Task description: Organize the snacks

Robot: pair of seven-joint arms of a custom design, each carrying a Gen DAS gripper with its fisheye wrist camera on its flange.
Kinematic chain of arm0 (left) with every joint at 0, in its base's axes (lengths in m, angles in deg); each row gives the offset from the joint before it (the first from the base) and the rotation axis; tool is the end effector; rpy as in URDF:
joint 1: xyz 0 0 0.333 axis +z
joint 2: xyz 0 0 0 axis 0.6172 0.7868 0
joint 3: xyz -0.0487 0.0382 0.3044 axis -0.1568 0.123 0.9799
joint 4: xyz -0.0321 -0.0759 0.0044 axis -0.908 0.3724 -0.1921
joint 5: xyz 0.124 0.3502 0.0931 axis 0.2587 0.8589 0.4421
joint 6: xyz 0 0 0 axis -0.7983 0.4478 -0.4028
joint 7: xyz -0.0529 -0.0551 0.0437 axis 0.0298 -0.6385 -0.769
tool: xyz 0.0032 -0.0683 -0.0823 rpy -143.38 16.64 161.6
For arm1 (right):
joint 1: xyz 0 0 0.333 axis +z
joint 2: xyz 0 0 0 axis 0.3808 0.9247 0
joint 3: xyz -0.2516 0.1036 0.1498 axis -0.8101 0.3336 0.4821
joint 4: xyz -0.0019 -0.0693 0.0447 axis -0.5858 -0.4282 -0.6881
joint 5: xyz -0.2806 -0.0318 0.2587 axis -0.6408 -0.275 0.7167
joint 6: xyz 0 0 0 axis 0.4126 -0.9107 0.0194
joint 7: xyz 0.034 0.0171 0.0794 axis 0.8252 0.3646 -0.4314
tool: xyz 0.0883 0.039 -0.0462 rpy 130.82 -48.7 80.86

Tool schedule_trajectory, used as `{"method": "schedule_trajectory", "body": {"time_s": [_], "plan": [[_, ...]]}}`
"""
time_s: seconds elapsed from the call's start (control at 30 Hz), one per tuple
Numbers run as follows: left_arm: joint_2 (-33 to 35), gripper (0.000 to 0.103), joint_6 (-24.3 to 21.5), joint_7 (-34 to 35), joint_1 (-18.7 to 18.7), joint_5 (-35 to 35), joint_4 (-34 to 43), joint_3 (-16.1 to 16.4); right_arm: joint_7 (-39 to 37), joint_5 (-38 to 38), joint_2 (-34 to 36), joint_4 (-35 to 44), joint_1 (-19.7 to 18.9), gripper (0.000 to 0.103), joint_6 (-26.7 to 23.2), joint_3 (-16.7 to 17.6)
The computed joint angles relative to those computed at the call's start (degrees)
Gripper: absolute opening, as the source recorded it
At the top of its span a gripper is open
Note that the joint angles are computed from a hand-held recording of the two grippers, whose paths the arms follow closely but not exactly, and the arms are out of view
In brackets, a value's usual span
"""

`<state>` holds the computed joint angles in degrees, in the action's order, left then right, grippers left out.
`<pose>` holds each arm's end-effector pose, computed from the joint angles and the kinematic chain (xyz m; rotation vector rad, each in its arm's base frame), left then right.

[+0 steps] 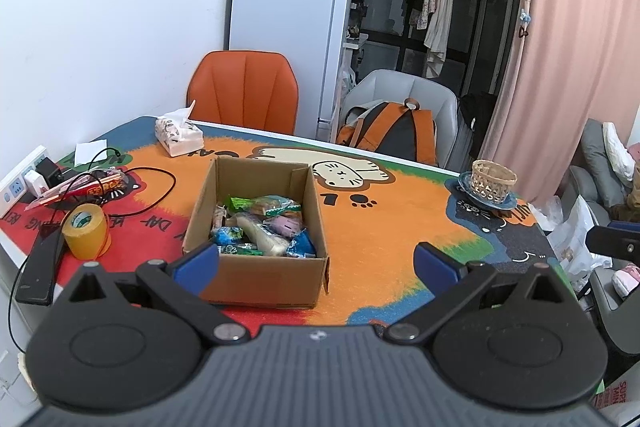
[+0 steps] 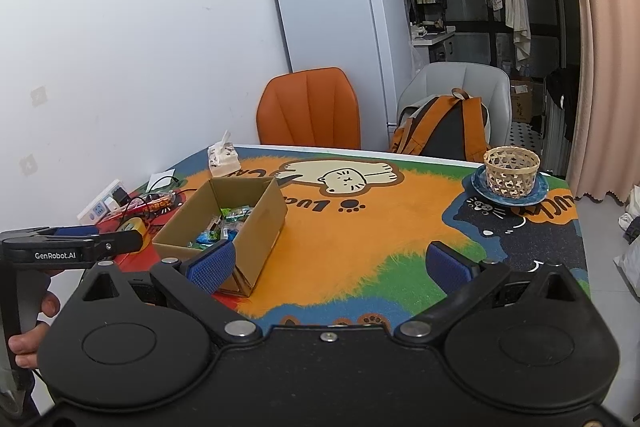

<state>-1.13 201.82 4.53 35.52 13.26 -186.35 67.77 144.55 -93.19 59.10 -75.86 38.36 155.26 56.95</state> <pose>0.5179 -0.0889 0.6016 -1.6101 1.6414 -1.0555 0.5376 0.2253 0.6019 -1.6139 1.3662 -0.6337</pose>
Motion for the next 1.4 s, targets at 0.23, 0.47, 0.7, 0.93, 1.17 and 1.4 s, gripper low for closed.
{"method": "schedule_trajectory", "body": {"time_s": [0.23,0.47,0.7,0.93,1.17,1.4], "plan": [[0.0,0.103,0.0,0.3,-0.2,-0.2,-0.1,0.2,1.5,-1.7,0.1,0.2,-0.2,0.103,0.0,0.1],[-0.1,0.103,0.0,0.2,-0.1,-0.3,-0.1,0.2,1.1,-1.4,0.1,0.3,0.0,0.103,-0.2,0.0],[0.0,0.103,-0.4,0.4,-0.1,-0.4,0.1,0.3,0.8,-1.1,0.1,0.3,0.1,0.103,-0.4,0.0],[0.0,0.103,-0.2,0.5,-0.1,-0.5,0.1,0.3,1.4,-1.6,0.1,0.3,0.1,0.103,-0.4,0.0],[0.0,0.103,-0.2,0.4,-0.1,-0.5,0.0,0.3,1.3,-1.3,0.2,0.2,0.1,0.103,-0.4,0.0],[0.1,0.103,0.0,1.5,-0.4,-1.0,0.0,0.6,0.9,-0.8,0.1,0.1,0.2,0.103,-0.5,0.0]]}}
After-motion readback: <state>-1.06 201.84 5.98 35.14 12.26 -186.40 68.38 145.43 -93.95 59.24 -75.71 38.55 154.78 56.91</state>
